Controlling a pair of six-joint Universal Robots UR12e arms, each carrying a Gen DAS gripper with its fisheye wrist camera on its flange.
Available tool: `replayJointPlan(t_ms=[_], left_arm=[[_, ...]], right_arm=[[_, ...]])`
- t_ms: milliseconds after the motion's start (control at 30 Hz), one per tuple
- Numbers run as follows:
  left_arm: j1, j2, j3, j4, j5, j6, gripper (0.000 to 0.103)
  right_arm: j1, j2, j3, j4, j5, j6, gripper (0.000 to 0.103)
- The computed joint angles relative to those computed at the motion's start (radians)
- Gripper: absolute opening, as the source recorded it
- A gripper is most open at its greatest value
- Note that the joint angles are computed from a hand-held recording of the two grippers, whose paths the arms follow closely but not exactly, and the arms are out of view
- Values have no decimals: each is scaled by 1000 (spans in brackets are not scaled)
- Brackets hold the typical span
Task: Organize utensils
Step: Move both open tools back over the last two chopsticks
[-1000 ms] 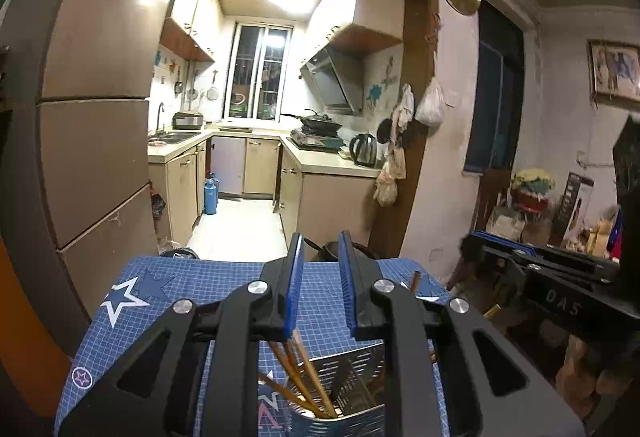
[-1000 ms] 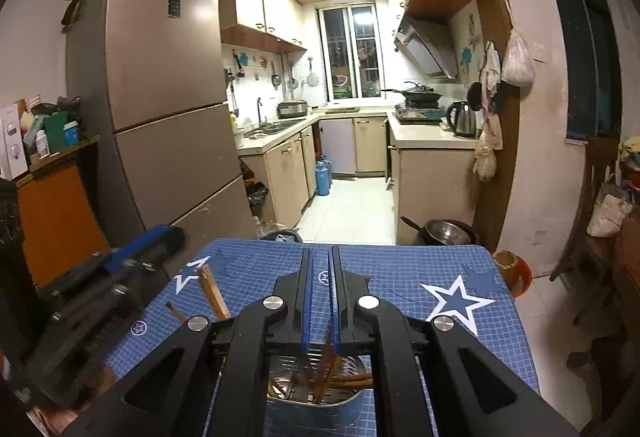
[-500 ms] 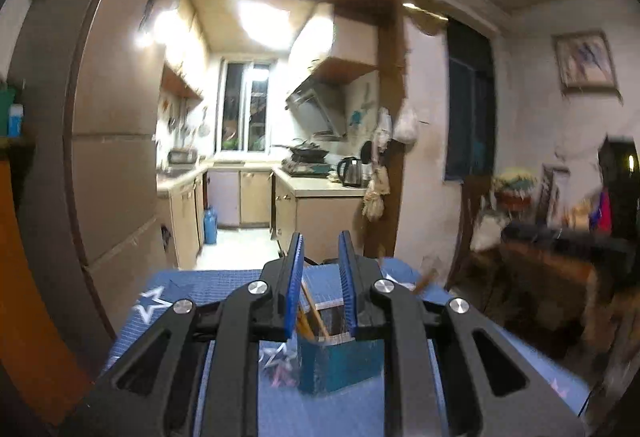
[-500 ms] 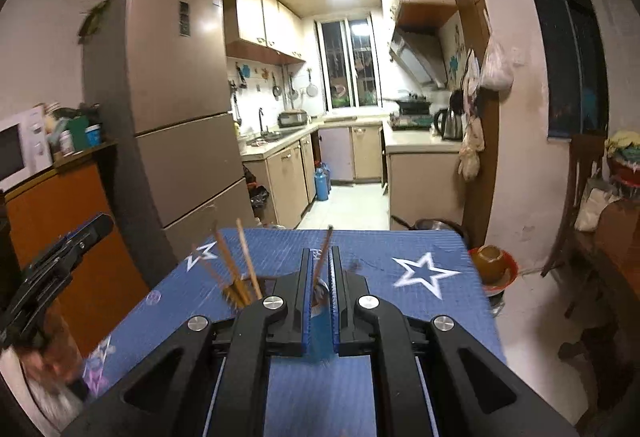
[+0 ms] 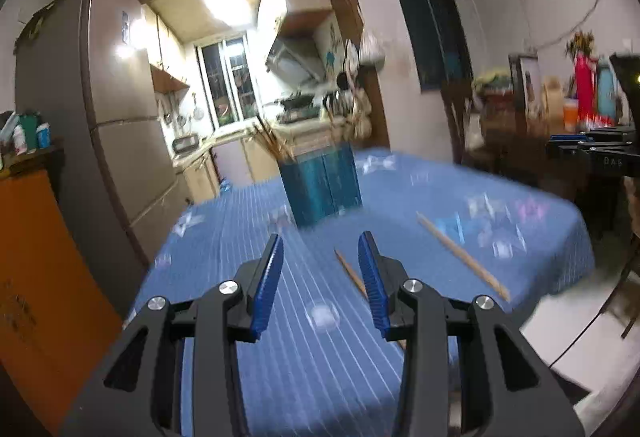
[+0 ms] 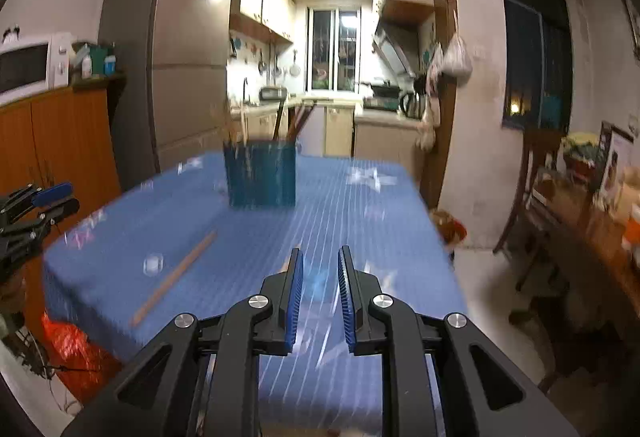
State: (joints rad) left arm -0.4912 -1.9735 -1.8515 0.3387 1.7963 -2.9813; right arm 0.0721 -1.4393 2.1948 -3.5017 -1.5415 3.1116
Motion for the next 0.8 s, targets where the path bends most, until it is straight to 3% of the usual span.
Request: replayJointPlan(t_ms=[133, 333, 500, 800], left_arm=[[-46, -44, -26, 4, 71, -37, 38], [-75, -93, -22, -22, 141, -103, 38], [-83, -127, 8, -54, 192, -163, 38], [-98, -154, 18, -2, 259, -201, 37]], right_arm=[[64, 66, 50, -59, -73, 52, 19], [134, 148, 42, -122, -138, 113, 19], [156, 185, 15, -140, -161, 128, 19], [176, 203, -1, -151, -188, 143, 19]])
